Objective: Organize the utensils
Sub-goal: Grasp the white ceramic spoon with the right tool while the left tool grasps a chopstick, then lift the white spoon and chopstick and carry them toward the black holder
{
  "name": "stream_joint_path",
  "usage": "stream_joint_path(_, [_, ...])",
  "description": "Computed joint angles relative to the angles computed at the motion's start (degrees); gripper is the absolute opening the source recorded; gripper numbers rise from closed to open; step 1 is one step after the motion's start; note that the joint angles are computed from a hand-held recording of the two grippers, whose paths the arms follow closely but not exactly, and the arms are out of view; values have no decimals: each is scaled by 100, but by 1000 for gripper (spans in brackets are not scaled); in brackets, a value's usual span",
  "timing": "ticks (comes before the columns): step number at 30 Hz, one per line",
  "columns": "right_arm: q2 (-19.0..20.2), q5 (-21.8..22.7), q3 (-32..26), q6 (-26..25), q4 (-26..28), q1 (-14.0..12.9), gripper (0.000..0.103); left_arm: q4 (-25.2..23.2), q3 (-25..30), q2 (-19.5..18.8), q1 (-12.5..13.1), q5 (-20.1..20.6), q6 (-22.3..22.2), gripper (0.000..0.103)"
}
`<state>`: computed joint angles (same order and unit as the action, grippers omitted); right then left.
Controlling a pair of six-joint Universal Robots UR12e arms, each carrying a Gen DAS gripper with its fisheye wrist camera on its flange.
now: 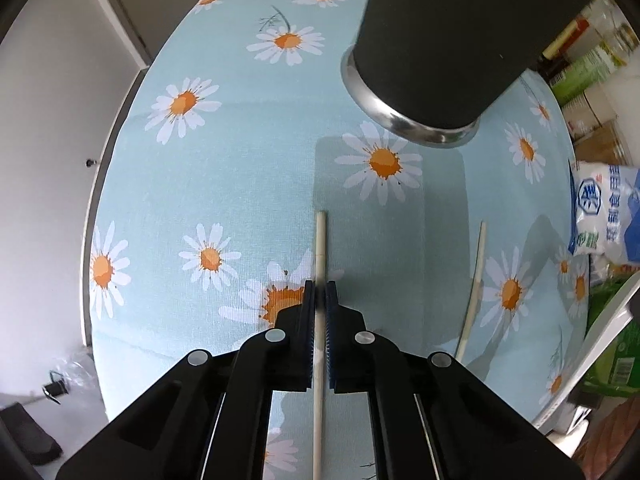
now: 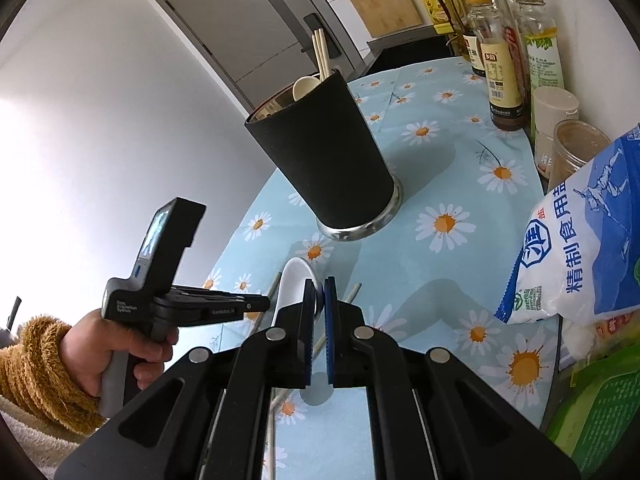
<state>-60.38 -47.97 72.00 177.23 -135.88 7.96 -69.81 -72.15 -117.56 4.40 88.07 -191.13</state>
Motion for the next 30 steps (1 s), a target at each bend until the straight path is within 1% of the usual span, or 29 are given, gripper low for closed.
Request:
stream_joint_path(4, [-22,-46,-4,-62,-7,-15,5,130,-168,104,115,-171,-83,3])
stream_joint_path(9, [-36,-173,-13,-55,-80,-20,5,426,-344,237,202,-302,-36,3])
stream_joint_path(11, [-31,-230,-35,-79,-89,-6,5,626,-411,299,229,-405,-9,3])
stream_joint_path(13, [-25,-288,-50,-77,-116,16,5,997,-544,396,223,-332,105,3])
stream_joint_path(19, [-7,-558,-126,-98,-211,115,5,1740,-807,611,257,-543,256,3])
stream_joint_path(23, [-3,-790,-182,-14,-315,199,5,2109,-853,684,320,-875,371,3])
stream_joint_path(24, [-2,-902,-212,15,-365,234,5,2251,-889,702,355,-1091,375,3])
stream_joint_path(25, [-3,-992,-227,16,-414,256,5,2364,-910,720,385,-1215,434,3])
stream_joint_path(30, [19,-1492,-410,92,-639,386,5,2977,-958,734,483,-1611,676,3])
